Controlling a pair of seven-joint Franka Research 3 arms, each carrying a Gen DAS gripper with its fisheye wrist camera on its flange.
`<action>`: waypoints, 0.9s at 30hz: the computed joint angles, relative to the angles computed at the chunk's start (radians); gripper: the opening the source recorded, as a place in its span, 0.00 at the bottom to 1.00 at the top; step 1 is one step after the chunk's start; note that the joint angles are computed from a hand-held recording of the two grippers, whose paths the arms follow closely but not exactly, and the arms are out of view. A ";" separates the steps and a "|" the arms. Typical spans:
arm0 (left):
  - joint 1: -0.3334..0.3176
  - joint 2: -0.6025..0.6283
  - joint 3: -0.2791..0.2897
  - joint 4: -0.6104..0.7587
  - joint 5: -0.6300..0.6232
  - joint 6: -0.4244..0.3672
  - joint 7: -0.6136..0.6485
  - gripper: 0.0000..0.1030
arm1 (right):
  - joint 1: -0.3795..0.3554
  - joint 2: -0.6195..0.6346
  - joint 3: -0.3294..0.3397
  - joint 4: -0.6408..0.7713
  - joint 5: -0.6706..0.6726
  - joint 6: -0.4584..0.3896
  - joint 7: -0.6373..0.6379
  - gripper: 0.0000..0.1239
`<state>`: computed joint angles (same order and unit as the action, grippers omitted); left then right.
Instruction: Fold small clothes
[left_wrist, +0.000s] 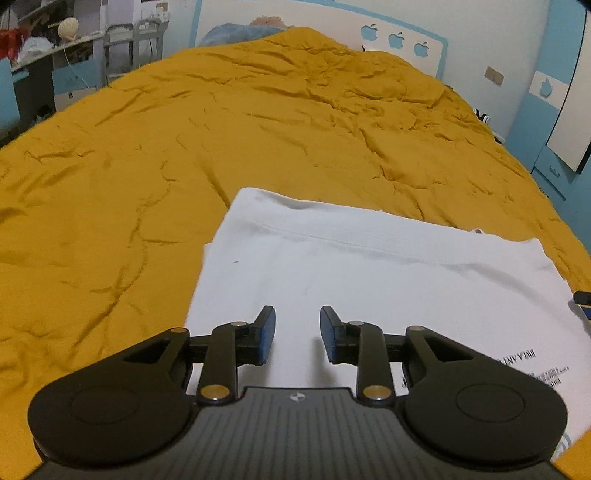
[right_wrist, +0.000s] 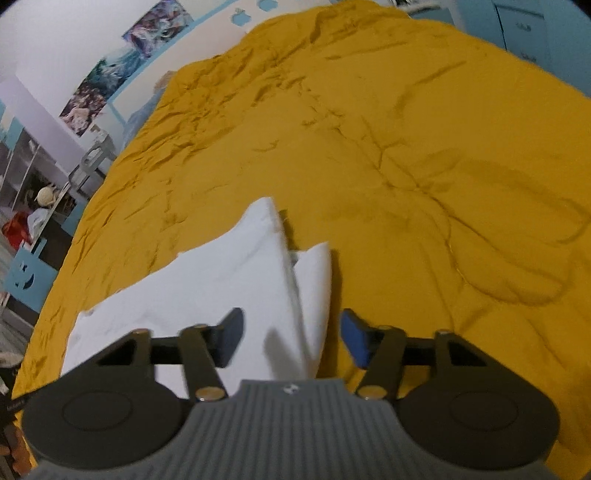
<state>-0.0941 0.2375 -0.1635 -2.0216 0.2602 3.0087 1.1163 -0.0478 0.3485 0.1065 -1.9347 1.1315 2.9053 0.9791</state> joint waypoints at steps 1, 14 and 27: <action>-0.007 0.011 0.007 0.011 0.009 -0.003 -0.008 0.33 | -0.008 0.023 0.003 0.024 0.011 -0.013 -0.002 0.38; 0.039 0.055 -0.029 0.013 -0.033 0.032 0.029 0.33 | -0.026 0.020 0.015 0.091 0.084 -0.089 -0.034 0.03; 0.197 -0.070 -0.189 -0.103 -0.281 0.086 0.262 0.49 | 0.165 -0.001 0.019 0.269 -0.146 -0.150 0.293 0.03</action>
